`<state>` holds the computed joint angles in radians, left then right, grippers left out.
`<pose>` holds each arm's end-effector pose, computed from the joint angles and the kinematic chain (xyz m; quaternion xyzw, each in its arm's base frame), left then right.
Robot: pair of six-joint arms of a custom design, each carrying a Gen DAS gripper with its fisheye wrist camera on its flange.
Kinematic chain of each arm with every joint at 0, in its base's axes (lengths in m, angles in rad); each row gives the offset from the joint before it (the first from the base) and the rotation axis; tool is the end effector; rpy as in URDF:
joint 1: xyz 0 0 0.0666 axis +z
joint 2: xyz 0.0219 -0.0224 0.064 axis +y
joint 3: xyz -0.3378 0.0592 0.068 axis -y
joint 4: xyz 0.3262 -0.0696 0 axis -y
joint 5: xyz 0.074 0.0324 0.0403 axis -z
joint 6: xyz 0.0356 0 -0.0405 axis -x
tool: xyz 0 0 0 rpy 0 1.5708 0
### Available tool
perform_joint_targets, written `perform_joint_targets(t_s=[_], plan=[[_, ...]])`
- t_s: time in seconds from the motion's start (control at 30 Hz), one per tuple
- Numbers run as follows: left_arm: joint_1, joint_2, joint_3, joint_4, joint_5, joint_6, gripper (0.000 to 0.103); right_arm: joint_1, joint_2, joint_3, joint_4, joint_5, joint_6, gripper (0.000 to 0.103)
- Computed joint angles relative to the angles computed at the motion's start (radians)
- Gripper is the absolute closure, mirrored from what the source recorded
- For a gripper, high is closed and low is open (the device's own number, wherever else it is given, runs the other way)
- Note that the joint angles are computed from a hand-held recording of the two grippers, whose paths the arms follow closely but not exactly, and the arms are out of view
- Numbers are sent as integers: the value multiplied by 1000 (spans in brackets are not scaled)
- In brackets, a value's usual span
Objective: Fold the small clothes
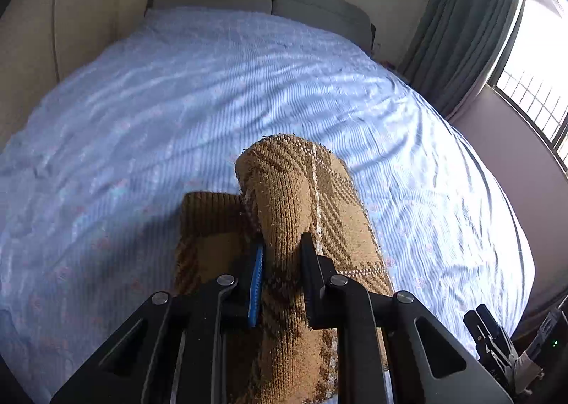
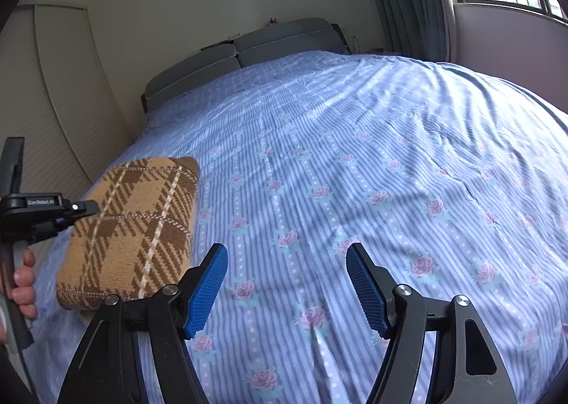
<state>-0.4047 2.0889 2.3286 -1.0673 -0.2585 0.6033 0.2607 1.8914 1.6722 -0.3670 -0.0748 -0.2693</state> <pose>0.5902 -0.2433 0.3879 -0.1382 0.9148 -0.0687 0.3733 0.5815 0.1575 0.2981 -0.0139 0.8807 0.1555 0.4472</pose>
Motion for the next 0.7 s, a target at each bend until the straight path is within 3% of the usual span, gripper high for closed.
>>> perform_joint_targets(t_s=[0.07, 0.13, 0.27, 0.6, 0.63, 0.67, 0.7], plan=[[-2, -9, -18, -8, -25, -17, 83, 2, 1, -2, 6, -4, -3, 33], [16, -4, -53, -1, 15, -1, 83, 6, 7, 4, -3, -9, -6, 33], [40, -7, -164, 80, 65, 53, 83, 19, 4, -10, -3, -3, 15, 33], [-6, -46, -273, 202, -80, 20, 76, 17, 26, 27, -69, -18, 26, 33], [-16, -53, -272, 198, -106, 13, 68, 18, 24, 25, -69, -20, 28, 33], [-22, -59, -269, 190, -125, 8, 50, 21, 22, 25, -68, -19, 32, 33], [-31, -71, -274, 186, -150, 1, 42, 24, 16, 19, -65, -19, 35, 33]])
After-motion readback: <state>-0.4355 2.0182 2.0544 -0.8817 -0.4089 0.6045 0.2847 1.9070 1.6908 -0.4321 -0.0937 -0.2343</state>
